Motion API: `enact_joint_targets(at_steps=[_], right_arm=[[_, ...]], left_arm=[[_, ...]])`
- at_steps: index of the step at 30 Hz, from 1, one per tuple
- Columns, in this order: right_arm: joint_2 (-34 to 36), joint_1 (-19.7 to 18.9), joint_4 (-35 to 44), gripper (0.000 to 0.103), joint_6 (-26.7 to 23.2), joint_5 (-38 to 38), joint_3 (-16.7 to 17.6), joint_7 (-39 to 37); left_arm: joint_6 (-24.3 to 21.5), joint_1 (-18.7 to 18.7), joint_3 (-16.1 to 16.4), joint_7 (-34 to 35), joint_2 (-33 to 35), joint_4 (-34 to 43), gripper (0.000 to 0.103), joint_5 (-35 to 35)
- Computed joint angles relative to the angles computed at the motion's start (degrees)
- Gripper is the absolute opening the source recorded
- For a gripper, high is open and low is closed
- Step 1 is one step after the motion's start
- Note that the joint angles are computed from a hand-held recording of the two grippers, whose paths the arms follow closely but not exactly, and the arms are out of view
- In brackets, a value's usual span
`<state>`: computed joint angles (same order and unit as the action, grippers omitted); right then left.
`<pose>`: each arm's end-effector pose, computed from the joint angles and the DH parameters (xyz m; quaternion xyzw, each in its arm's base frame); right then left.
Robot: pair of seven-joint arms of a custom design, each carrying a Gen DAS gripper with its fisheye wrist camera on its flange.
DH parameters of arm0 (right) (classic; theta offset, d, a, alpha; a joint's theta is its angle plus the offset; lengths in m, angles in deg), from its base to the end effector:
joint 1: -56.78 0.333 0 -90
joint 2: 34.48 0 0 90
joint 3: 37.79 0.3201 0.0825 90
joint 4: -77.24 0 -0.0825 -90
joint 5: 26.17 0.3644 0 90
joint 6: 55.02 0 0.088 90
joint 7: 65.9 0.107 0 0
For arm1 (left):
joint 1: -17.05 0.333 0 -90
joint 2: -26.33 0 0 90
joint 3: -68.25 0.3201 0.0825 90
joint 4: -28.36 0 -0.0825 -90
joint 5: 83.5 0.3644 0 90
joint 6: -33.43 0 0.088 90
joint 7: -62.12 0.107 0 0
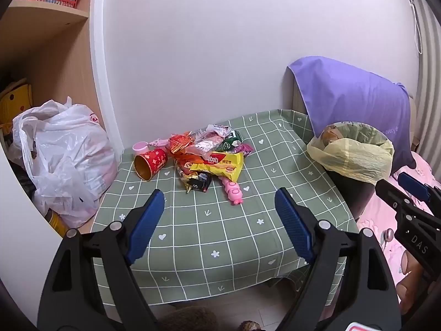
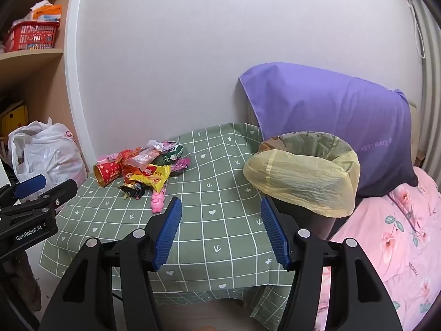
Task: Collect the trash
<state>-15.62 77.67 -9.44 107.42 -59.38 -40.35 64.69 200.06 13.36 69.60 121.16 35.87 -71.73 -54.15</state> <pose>0.6444 0.2490 0.5980 -0.6369 0.5851 -0.3255 0.3822 0.6386 -0.0572 0.5984 -0.6339 0.5968 -0.3249 0.3692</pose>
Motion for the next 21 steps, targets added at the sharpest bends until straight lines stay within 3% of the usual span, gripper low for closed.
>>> enact_joint_targets(at_steps=[12,21], right_arm=[[-0.17,0.65,-0.41,0.057,0.3,-1.51,-0.7,1.82],[-0.57,-0.56,-0.5,0.057,0.18,0.64,0.33,-0.35]], left_arm=[[1.82,0.19,-0.18,-0.3,-1.62,-3.07,0.078,0.72],[0.33,0.08,-0.59,2.45,-0.02,-0.86,0.078,-2.55]])
